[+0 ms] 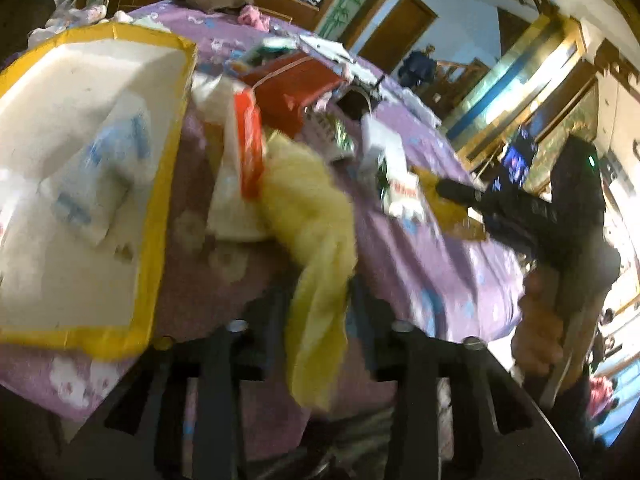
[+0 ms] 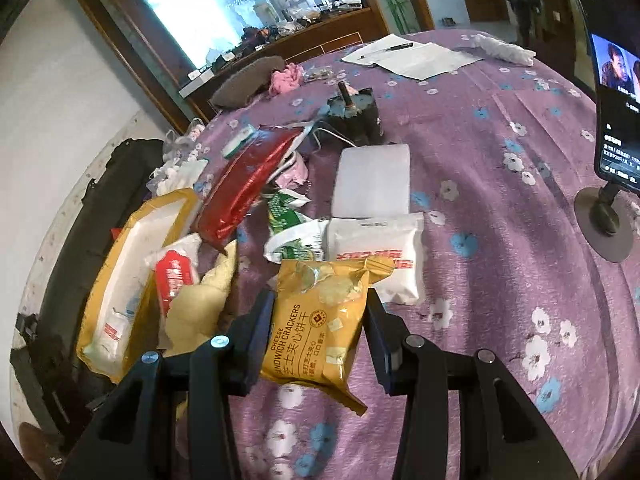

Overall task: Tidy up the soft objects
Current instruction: 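Lift the yellow towel and cracker packet and carry them toward the tray, then lower towel and cracker packet into the tray and open both grippers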

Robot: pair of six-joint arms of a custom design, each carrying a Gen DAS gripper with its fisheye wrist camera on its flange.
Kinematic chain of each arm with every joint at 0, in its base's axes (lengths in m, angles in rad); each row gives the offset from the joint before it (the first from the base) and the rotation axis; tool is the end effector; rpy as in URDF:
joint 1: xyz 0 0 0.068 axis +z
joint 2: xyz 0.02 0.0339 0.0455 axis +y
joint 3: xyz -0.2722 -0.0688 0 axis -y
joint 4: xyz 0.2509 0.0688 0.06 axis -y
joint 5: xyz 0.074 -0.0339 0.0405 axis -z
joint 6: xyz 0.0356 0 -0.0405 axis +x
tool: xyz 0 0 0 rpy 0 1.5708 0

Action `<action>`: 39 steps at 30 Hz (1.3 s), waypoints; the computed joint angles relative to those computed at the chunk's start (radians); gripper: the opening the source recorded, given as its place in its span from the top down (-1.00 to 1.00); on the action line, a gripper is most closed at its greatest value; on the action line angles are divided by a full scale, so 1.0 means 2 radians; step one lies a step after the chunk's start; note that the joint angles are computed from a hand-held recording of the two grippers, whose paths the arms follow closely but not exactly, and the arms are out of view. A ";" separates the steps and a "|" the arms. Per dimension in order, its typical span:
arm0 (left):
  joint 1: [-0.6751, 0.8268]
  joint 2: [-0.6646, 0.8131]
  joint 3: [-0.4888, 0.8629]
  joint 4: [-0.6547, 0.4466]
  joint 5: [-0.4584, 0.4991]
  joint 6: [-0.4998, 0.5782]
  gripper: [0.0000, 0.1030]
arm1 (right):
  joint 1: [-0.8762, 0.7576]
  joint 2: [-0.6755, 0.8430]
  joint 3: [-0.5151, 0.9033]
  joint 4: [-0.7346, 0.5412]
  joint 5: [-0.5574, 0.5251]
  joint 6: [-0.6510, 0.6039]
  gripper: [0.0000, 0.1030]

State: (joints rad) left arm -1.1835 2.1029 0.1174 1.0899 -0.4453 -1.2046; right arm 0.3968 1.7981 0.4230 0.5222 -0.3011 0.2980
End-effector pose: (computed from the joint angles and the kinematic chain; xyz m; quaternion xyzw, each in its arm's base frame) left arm 0.0815 -0.1593 0.0114 -0.0828 0.9194 -0.2237 0.3126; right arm 0.2357 0.1102 0.0629 -0.0983 0.9219 0.2503 0.2788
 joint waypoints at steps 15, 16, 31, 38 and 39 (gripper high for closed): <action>0.116 -0.079 0.232 -0.438 0.038 0.091 0.04 | -0.082 0.043 -0.003 0.059 -0.150 -0.057 0.14; 0.123 -0.057 0.265 -0.482 0.028 0.078 0.05 | -0.086 0.047 0.000 0.061 -0.160 -0.064 0.14; 0.030 -0.226 0.136 -0.414 -0.053 -0.116 0.27 | -0.051 0.092 0.123 -0.052 -0.327 -0.152 0.15; -0.087 -0.352 0.153 -0.708 -0.182 -0.329 0.27 | 0.025 0.100 0.158 -0.063 -0.318 -0.127 0.15; -0.109 -0.373 0.155 -0.769 -0.199 -0.373 0.27 | 0.035 0.092 0.161 -0.077 -0.313 -0.126 0.15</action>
State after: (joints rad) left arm -1.4010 1.3575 0.4273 -0.4486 -0.8432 -1.9504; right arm 0.4674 1.9827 0.7447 0.3678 -0.9263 0.0466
